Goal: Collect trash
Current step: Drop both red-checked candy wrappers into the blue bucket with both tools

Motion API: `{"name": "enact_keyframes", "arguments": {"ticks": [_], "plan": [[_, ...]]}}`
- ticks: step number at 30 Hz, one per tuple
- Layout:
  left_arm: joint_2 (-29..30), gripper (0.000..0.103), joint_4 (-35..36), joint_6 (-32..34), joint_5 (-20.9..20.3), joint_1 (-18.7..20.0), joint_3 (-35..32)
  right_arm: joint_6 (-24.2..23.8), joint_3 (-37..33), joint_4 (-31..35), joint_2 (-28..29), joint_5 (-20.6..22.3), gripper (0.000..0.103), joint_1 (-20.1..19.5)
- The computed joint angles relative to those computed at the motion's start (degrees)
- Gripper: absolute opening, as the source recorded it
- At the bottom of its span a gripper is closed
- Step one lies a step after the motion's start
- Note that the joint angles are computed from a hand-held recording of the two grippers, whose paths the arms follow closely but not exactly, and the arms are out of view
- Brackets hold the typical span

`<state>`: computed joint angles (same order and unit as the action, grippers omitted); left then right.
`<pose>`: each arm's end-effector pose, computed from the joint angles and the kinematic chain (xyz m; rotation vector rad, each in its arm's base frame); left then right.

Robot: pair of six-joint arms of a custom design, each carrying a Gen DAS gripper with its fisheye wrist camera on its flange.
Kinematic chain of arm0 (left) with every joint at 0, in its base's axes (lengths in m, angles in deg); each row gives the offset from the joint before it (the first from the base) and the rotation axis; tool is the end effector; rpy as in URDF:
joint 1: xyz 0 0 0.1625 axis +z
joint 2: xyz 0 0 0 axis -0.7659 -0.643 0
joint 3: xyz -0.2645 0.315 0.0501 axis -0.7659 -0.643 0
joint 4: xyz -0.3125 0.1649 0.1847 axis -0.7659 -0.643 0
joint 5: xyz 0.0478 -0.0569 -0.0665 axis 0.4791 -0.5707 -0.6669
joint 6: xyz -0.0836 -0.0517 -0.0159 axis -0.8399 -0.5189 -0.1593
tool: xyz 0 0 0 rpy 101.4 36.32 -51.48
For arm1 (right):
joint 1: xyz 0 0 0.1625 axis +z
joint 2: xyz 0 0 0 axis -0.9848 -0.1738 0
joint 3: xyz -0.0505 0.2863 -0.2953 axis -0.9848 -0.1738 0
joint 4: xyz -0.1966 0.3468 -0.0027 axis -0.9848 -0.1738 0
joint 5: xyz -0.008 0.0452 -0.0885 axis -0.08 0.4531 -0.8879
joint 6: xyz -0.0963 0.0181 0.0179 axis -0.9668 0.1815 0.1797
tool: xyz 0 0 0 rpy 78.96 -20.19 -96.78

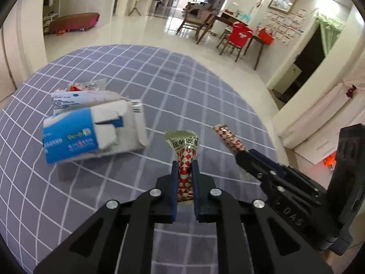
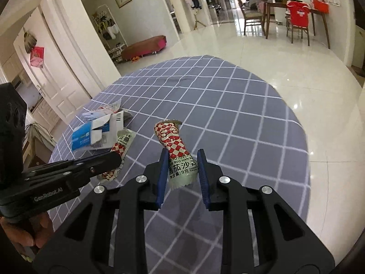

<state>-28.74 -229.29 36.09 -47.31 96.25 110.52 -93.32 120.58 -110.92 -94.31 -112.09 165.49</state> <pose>-0.3106 -0.6355 0.0666 -0.1960 2.3787 -1.0290 0.0766 -0.7464 0.2510 1.0771 -2.7375 0.5256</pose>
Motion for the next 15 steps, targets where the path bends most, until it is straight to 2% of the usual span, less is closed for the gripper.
{"name": "enact_keyframes", "arguments": {"ticks": [10,15], "plan": [[3.58,0.010,-2.92,5.74,-1.44,-3.56,-2.65,1.88,7.54,-4.71,-8.36,5.29,0.025,-4.26],[8.65,0.010,-3.50,11.94,-5.36,-4.86,-8.59,3.92,10.11,-7.12,-13.08,7.99,0.025,-8.89]]}}
